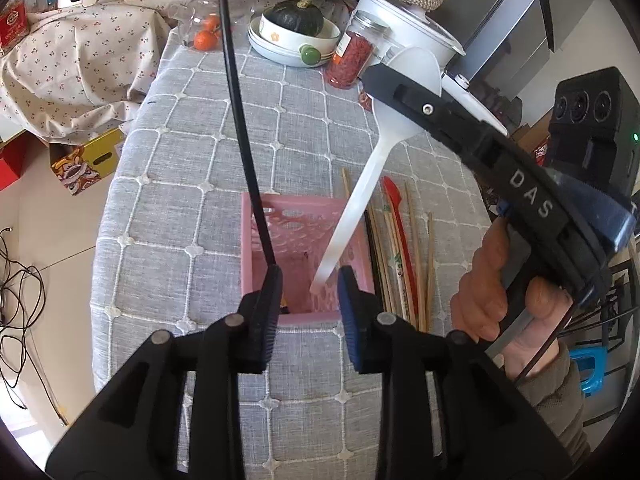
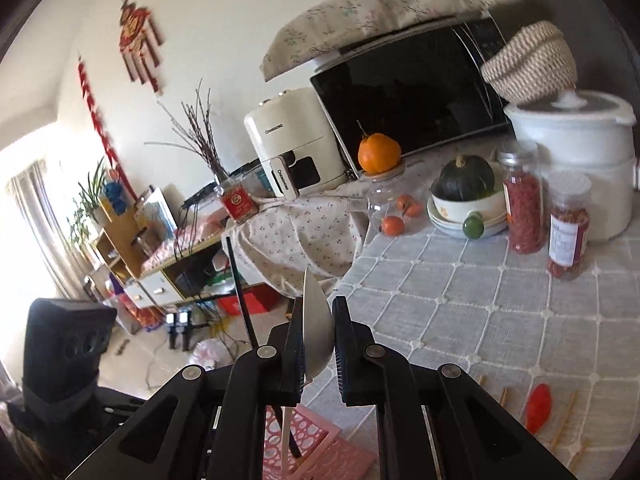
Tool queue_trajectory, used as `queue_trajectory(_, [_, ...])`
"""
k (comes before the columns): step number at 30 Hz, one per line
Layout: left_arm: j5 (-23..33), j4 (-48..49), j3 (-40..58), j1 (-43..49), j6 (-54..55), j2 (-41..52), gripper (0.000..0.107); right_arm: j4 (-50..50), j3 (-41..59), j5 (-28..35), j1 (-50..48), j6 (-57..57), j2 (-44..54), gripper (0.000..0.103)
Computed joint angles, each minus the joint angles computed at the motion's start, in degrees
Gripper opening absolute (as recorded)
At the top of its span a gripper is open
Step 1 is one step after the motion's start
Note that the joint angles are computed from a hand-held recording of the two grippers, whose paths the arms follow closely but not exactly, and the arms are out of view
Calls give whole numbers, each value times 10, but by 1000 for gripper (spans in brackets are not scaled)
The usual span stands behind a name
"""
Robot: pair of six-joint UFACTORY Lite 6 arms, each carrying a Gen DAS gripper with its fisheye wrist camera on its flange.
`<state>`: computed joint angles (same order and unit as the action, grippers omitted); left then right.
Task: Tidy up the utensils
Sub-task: 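Open the left tool to release the chopstick while the right tool lowers and releases the spoon, then grasp a wooden chopstick with the left tool while the right tool grasps a black chopstick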
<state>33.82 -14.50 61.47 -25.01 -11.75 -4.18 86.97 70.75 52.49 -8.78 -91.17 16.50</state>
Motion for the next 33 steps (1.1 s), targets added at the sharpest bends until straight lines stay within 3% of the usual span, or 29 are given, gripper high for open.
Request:
queue_trajectory(6, [-1, 5, -5, 13, -4, -16, 34, -8, -53, -58, 53, -47, -52, 14])
queue_trajectory(10, [-1, 6, -2, 7, -6, -24, 34, -60, -56, -90, 58, -5, -58, 49])
queue_trajectory(11, [-2, 12, 0, 0, -12, -27, 34, -65, -56, -93, 51, 7, -64, 50])
queue_trajectory(13, [-6, 36, 8, -20, -34, -29, 34, -98, -39, -99, 32, 58, -68, 50])
queue_trajectory(16, [-6, 79, 28, -65, -77, -18, 35, -224, 13, -117, -1, 209, -64, 50])
queue_trajectory(22, [10, 179, 99, -172, -188, 62, 38, -396, 53, -63, -107, 351, -64, 50])
queue_trajectory(26, [33, 243, 173, -215, -265, 154, 39, -429, 90, 14, -184, 390, -21, 50])
queue_trajectory(33, [110, 334, 342, -235, -393, 351, 39, -438, 115, 44, -252, 388, 18, 49])
